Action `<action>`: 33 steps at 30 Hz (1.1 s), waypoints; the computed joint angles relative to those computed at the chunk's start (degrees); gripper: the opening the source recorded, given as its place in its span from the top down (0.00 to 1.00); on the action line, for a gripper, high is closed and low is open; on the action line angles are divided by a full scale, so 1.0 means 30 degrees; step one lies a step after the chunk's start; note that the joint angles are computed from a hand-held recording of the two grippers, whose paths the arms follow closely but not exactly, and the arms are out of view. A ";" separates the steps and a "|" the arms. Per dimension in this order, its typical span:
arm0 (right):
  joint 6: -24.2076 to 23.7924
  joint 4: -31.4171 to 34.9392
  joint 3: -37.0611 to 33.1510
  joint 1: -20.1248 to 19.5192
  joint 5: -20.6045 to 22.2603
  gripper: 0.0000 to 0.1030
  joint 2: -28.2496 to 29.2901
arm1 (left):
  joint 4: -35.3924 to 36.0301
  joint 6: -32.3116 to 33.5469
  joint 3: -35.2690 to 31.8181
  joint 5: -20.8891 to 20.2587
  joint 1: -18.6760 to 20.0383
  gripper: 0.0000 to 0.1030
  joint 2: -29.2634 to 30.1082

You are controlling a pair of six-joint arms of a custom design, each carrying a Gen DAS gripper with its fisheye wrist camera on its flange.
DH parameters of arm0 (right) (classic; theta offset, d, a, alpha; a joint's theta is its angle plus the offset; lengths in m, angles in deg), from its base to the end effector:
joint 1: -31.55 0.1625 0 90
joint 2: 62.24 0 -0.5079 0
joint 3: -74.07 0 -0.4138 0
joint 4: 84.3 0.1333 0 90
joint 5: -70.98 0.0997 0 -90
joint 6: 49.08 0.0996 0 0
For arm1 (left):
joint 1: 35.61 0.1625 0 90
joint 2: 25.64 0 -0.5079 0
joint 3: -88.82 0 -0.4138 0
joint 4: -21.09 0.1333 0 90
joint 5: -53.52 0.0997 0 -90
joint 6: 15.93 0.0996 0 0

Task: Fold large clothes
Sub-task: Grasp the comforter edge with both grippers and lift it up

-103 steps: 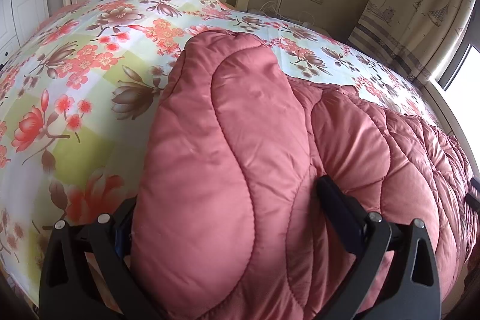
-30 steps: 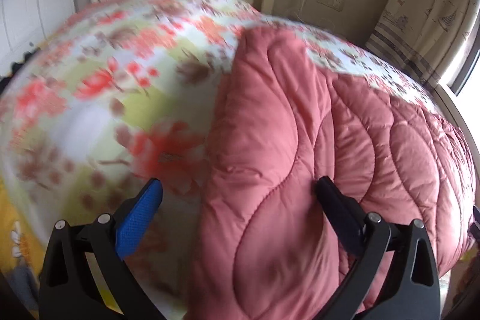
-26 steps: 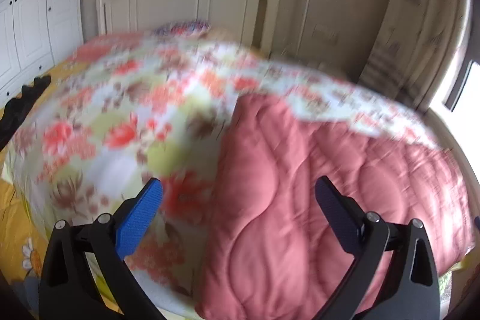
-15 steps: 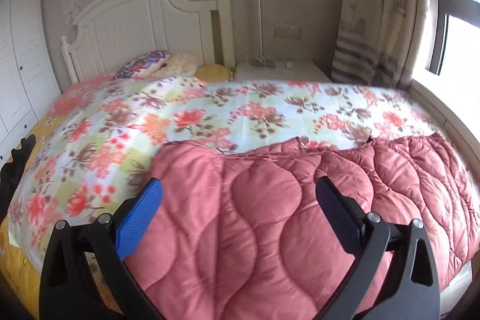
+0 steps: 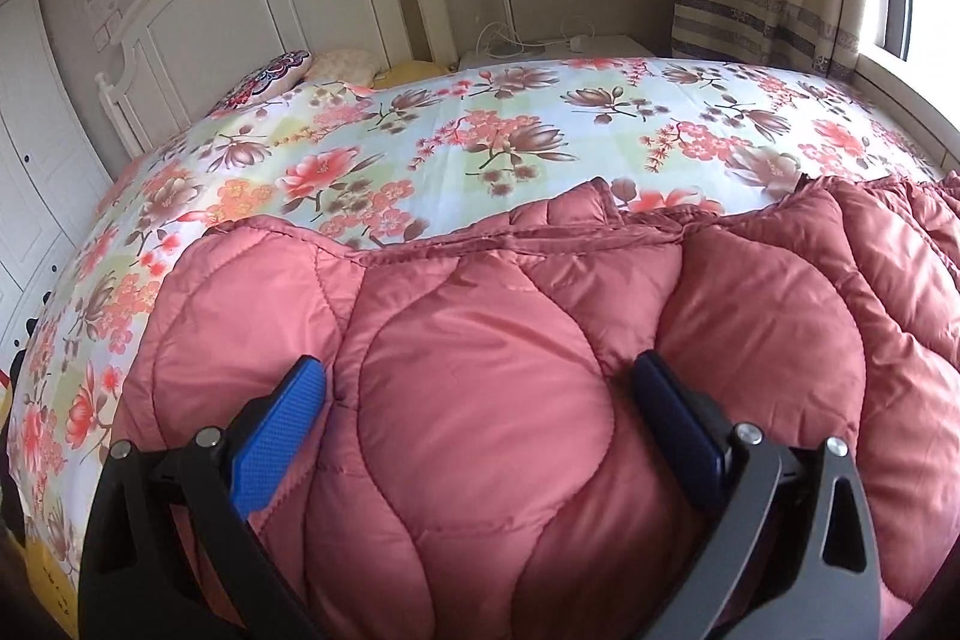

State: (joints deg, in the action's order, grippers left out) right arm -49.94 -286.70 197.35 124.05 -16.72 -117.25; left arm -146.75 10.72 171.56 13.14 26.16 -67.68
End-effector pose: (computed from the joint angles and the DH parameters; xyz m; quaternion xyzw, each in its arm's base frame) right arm 0.1627 -0.5788 0.1922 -0.0347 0.9260 -0.3753 0.0240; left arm -0.1985 -0.8120 0.2415 0.2779 0.8252 -0.2945 0.3937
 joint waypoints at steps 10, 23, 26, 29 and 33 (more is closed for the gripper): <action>0.2687 -0.0060 -0.3173 0.1437 -0.3441 0.09 0.1824 | 0.1266 -0.0996 -0.0431 -0.0317 0.0140 0.02 0.0034; 0.3496 -0.4590 -0.5409 0.0892 -0.3166 0.58 0.3964 | 0.0950 -0.1549 -0.0822 0.0341 0.0169 0.02 0.0304; 0.2177 -0.6356 -0.4884 0.1121 -0.3338 0.64 0.4003 | 0.0332 -0.0355 -0.0901 0.0368 -0.0080 0.02 0.0655; 0.1664 -0.7870 -0.4101 0.1043 -0.3491 0.64 0.3705 | -0.0065 0.1083 -0.1672 0.0278 -0.0419 0.02 0.1572; 0.1404 -0.8681 -0.3717 0.0906 -0.4279 0.64 0.3398 | 0.0505 0.2702 -0.3654 0.0780 -0.0999 0.02 0.3269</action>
State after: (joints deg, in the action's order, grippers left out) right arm -45.72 -312.74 186.20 126.77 -29.56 -107.05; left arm -145.24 18.82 160.60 15.48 23.16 -57.88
